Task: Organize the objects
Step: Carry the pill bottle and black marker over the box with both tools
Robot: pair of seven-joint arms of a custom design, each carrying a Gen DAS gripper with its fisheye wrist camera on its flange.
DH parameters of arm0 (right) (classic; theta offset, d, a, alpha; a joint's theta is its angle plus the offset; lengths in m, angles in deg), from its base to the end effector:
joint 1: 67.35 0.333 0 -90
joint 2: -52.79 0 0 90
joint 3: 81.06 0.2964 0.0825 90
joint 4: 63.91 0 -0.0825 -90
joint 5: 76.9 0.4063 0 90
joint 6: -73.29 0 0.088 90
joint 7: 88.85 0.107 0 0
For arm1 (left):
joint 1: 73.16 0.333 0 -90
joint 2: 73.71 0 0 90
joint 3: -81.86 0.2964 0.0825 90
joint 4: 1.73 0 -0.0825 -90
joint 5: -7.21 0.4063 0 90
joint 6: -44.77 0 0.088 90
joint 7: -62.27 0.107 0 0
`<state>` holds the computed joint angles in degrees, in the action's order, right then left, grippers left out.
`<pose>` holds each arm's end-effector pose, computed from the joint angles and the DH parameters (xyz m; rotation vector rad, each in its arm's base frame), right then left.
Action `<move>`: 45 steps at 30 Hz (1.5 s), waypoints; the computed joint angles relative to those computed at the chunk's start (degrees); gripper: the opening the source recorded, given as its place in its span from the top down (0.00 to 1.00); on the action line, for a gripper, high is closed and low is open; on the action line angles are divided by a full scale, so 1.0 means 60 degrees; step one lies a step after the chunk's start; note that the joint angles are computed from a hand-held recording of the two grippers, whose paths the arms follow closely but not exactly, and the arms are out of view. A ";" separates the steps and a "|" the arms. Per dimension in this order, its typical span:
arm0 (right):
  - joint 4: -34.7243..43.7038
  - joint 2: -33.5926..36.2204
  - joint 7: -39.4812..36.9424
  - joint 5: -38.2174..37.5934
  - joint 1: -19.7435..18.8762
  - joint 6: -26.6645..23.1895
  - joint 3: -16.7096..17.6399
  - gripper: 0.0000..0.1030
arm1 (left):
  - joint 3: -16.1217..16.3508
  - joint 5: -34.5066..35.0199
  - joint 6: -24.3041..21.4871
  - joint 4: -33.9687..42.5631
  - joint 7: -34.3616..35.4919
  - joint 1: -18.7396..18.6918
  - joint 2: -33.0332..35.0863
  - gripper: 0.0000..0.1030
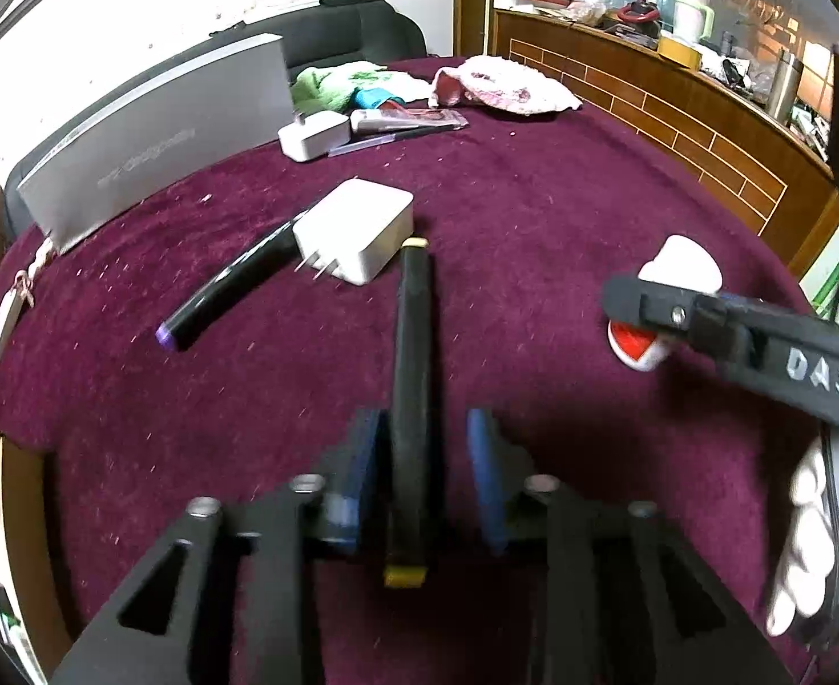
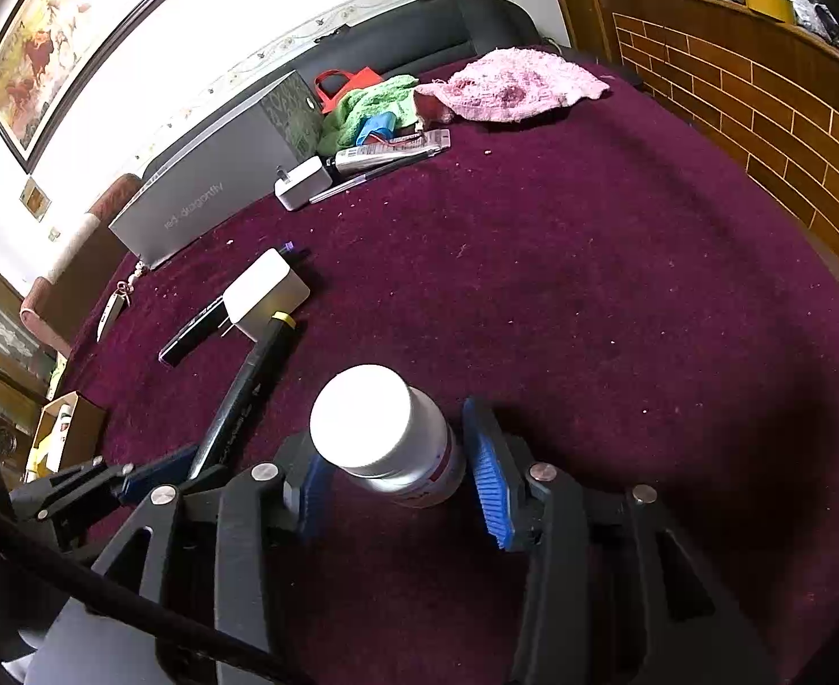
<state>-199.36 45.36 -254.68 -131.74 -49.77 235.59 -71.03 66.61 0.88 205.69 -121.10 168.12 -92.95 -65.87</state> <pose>0.4536 0.2853 0.3943 -1.2433 2.0737 -0.4253 0.5192 -0.3529 0.3977 -1.0684 2.5650 -0.7728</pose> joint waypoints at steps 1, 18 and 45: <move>-0.0009 -0.0002 0.0059 -0.0052 -0.0013 0.0039 -0.0001 0.59 | 0.0057 0.0267 0.0216 0.0051 -0.0239 -0.0098 0.0111 0.64; 0.0041 0.0130 0.0451 -0.0483 -0.0003 0.0195 -0.0105 0.63 | -0.0349 -0.3472 0.0687 -0.1201 0.1977 0.0389 -0.1196 0.89; -0.0410 -0.0615 0.0998 0.0020 0.0431 0.0423 0.0466 0.67 | 0.2521 -0.5452 0.1792 -0.6047 0.3118 -0.0775 -0.6870 0.89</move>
<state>-201.82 41.67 -248.69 -131.62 -47.18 238.13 -68.23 81.73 -31.83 216.44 -157.39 186.83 -97.60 -107.09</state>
